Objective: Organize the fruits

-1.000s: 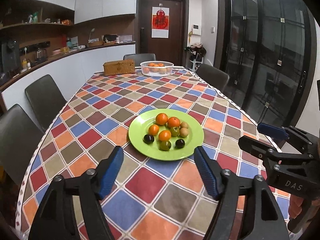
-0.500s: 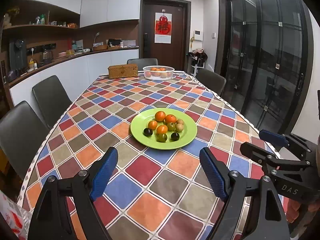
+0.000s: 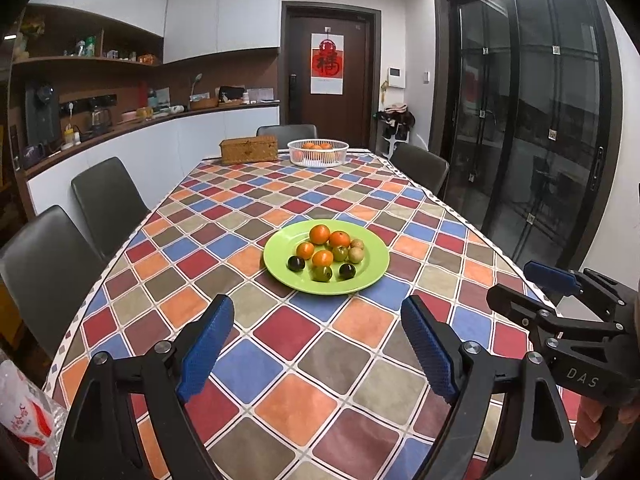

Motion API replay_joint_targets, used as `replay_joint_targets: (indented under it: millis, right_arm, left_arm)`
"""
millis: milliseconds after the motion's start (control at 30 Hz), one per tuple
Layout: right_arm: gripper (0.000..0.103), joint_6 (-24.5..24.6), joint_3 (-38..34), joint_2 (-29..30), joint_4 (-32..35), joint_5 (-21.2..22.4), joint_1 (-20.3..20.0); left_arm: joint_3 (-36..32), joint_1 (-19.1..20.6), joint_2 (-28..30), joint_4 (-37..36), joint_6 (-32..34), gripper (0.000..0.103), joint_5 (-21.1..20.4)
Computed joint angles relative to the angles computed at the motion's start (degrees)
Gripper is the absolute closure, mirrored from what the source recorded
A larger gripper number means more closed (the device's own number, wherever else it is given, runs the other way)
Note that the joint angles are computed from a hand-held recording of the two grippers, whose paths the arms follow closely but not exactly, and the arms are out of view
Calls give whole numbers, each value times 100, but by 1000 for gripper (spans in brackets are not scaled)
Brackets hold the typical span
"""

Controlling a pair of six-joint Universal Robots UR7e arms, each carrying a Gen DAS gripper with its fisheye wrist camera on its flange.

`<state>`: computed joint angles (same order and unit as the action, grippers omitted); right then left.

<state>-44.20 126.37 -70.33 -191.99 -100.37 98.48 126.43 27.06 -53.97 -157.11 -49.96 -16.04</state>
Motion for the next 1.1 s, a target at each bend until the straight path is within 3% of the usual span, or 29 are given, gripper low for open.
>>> replay_joint_targets:
  millis: [300, 600, 1100]
  right_arm:
    - [39, -35, 200, -157, -171, 31, 8]
    - [39, -44, 288, -239, -181, 78, -10]
    - [39, -77, 441, -391, -166, 168, -74]
  left_arm:
    - [97, -174, -118, 465, -488, 17, 40]
    - [112, -351, -338, 1746, -1546, 17, 87]
    - [104, -515, -465, 2665, -2295, 6, 215]
